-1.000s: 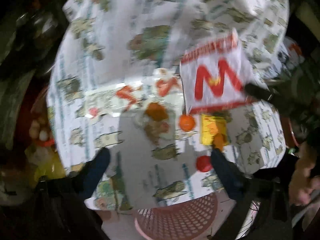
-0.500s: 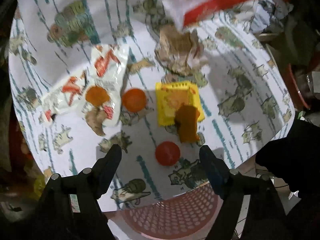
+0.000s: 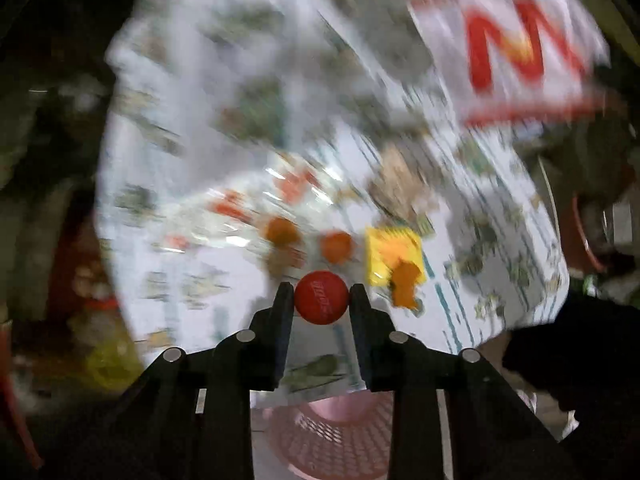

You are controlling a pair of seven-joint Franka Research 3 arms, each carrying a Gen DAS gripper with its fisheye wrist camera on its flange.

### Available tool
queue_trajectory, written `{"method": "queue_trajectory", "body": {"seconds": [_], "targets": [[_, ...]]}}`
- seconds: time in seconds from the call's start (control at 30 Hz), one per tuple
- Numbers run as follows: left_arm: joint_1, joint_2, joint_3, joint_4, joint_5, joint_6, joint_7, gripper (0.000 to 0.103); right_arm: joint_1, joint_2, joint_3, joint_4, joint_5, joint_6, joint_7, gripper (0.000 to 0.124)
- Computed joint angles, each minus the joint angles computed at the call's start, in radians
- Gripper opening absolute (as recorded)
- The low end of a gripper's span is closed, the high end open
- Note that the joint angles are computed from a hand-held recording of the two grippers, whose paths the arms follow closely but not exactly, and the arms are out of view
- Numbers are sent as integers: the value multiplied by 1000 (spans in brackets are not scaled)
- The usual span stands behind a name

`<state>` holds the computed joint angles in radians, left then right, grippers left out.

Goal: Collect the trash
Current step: 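Lift the M packet with the right gripper while the left gripper grasps the small red ball, then carry the packet and red ball down over the pink mesh basket with both grippers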

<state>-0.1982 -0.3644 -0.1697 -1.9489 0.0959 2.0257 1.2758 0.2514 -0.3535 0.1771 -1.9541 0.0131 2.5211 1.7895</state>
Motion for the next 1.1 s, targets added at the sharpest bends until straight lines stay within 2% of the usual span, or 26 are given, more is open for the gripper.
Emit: {"method": "queue_trajectory", "body": {"seconds": [0.1, 0.2, 0.27, 0.47, 0.63, 0.7, 0.73, 0.8, 0.87, 1.0, 1.1], "targets": [[17, -81, 27, -2, -26, -17, -38, 27, -2, -37, 25, -4, -35, -44, 13, 2], [21, -191, 27, -59, -15, -30, -62, 27, 24, -72, 27, -9, -4, -131, 11, 2], [11, -243, 35, -95, -25, -57, -62, 27, 30, -118, 43, -46, -2, -155, 32, 2], [-10, -330, 65, -196, -73, -143, -62, 27, 79, -239, 93, -138, 3, -250, 3, 2], [-9, -360, 70, -234, -79, -163, -66, 27, 116, -302, 111, -171, 55, -411, 23, 2], [-6, -361, 71, -241, -77, -171, -68, 27, 128, -314, 114, -172, 69, -515, 25, 2], [-5, -360, 70, -244, -75, -173, -68, 27, 135, -310, 114, -170, 74, -546, 14, 2], [-10, -359, 72, -252, -84, -182, -67, 27, 161, -279, 119, -149, 71, -663, -45, 2], [-14, -351, 79, -255, -101, -190, -68, 27, 168, -251, 125, -142, 77, -726, -58, 1], [-19, -335, 93, -266, -147, -212, -69, 27, 187, -173, 76, -153, 195, -787, -56, 2], [-21, -317, 94, -275, -168, -236, -63, 27, 188, -83, 80, -132, 178, -832, -66, 2]]}}
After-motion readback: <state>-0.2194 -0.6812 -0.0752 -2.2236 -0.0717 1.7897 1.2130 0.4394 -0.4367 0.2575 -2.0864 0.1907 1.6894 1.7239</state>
